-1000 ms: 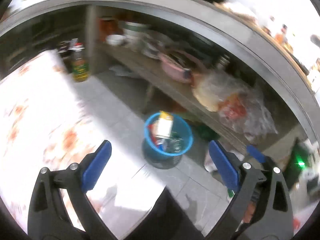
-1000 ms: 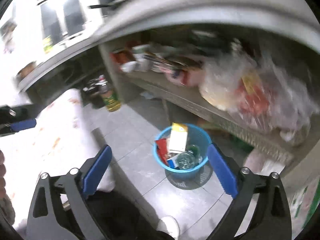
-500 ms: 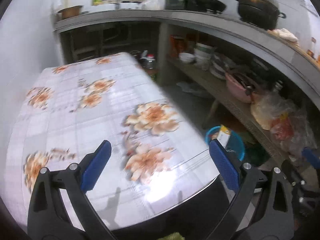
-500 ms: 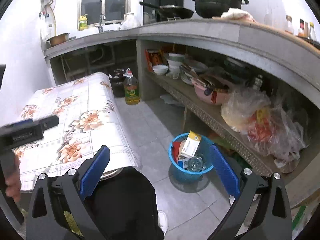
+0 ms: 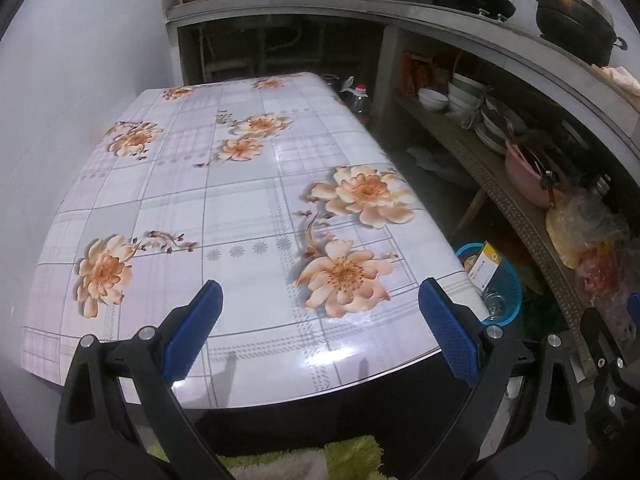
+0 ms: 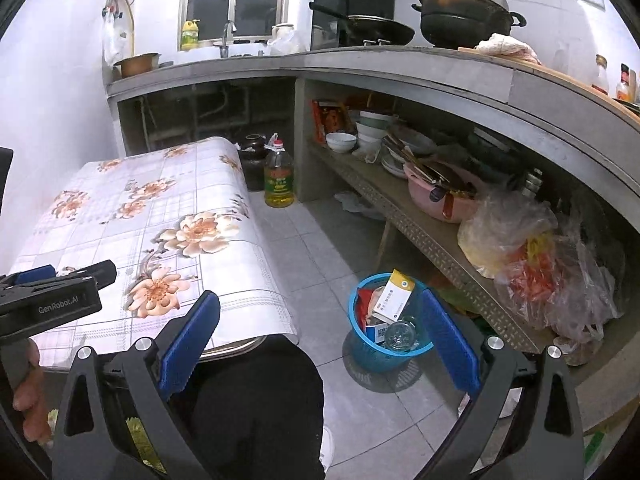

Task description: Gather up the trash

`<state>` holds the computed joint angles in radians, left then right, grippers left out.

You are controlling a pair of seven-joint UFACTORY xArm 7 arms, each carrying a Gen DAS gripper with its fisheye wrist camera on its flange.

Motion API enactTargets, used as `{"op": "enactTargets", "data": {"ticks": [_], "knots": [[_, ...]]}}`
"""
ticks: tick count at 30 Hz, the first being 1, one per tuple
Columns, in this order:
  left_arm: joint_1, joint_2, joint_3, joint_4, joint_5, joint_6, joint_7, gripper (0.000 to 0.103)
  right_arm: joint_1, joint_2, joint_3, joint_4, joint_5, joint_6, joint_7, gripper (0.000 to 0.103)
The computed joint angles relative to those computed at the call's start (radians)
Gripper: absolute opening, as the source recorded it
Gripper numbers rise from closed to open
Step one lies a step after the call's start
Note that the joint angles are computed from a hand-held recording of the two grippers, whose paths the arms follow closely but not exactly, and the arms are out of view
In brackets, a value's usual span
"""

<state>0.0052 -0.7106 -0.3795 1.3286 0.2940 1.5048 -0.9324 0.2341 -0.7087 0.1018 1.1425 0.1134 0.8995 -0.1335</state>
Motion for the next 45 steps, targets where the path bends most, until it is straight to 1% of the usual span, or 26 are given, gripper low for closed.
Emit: {"op": "enactTargets", "data": {"ticks": [8,14,30,45], "knots": [[-0.001,0.012,-0.009,0.01,0.012,0.009,0.003,0.094,0.007,0.014,-0.006,0.013,0.002,0.014,-0.02,0.096],[0.001,0.017,-0.012,0.018,0.022,0.013,0.003,0.094,-0.011,0.024,0.011,0.017,-0.023,0.018,-0.013,0.096],[0.005,0.028,-0.02,0.033,0.039,0.036,-0.003,0.094,-0.007,0.022,0.009,0.006,-0.023,-0.003,-0.004,0.096],[0.005,0.038,-0.025,0.045,0.05,0.062,-0.011,0.094,-0.003,0.03,0.008,0.02,-0.019,-0.001,-0.007,0.096]]}}
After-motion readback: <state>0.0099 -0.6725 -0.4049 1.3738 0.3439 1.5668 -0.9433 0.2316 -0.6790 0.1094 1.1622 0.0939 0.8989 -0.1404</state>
